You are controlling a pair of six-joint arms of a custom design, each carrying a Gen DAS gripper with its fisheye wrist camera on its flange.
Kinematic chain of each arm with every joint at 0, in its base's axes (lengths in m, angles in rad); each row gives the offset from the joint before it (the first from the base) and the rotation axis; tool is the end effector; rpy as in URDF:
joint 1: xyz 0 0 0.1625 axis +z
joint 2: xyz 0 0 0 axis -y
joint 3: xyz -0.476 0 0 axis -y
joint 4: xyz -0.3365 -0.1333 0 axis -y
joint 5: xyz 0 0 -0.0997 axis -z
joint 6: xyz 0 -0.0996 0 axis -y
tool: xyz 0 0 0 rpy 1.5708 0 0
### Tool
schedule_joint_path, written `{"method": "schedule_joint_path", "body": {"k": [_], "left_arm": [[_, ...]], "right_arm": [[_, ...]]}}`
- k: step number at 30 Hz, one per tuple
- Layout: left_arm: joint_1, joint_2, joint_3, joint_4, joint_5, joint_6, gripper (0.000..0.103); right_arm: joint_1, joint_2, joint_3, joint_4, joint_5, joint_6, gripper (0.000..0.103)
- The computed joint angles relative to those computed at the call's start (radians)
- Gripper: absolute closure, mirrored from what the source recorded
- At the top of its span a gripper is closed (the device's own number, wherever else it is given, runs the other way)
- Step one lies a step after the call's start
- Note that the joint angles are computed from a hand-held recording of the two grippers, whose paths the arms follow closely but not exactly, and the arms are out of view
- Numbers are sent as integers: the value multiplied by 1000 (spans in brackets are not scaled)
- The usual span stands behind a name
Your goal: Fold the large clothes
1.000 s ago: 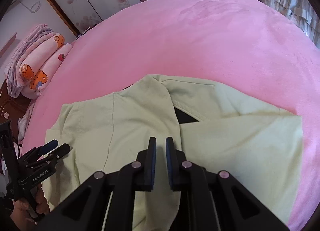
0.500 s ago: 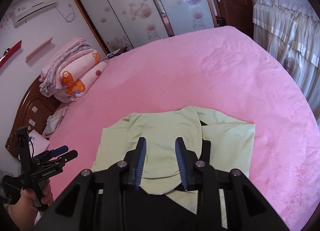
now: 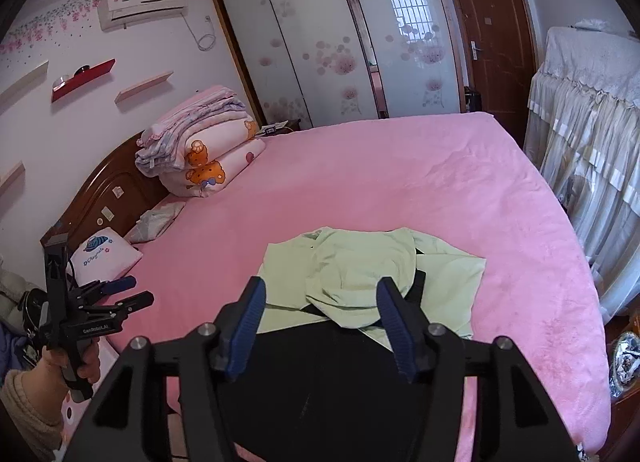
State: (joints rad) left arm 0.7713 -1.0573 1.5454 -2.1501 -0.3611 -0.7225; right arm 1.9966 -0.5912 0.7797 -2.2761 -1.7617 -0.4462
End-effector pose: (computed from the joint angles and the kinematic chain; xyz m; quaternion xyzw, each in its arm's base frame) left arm -0.2964 -0.6040 0.3933 0.0057 0.8221 -0.4189 0.3855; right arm 0.4597 -0.7366 0.3290 0.3844 -0.8826 0.2534 0.0947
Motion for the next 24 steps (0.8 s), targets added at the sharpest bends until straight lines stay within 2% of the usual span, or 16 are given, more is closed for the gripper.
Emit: {"method": "schedule_joint_path", "body": {"k": [6,9,13,18,19,20,21,24], "left_arm": [[-61,-39,148,73,-20,-162,22],[-56,-39,224,35,-48,-194,21],[-21,-35,344,-158,-100,-146,21],[21,-14,480,-377,-99,-39,21],[35,-11,496,-399,-104,-22,21],[49,-9,506,-405,-111,-15,21],[67,-9,514,-410,-122,-6,21],[127,-26,522,-400,-184,-25,21]], "right_arm": [[-15,-152,312,-147,-8,-14,44],[-41,-212,471,-241,-17,-24,43],[-83,-254,666,-384,-46,-85,42],[-119,-262,853,-598,-81,-228,42],[-126,-256,881,-643,-94,-264,42],[-132,-244,897,-670,-110,-294,37],[-136,-233,903,-682,-132,-316,28],[-154,-193,895,-683,-212,-341,25]]}}
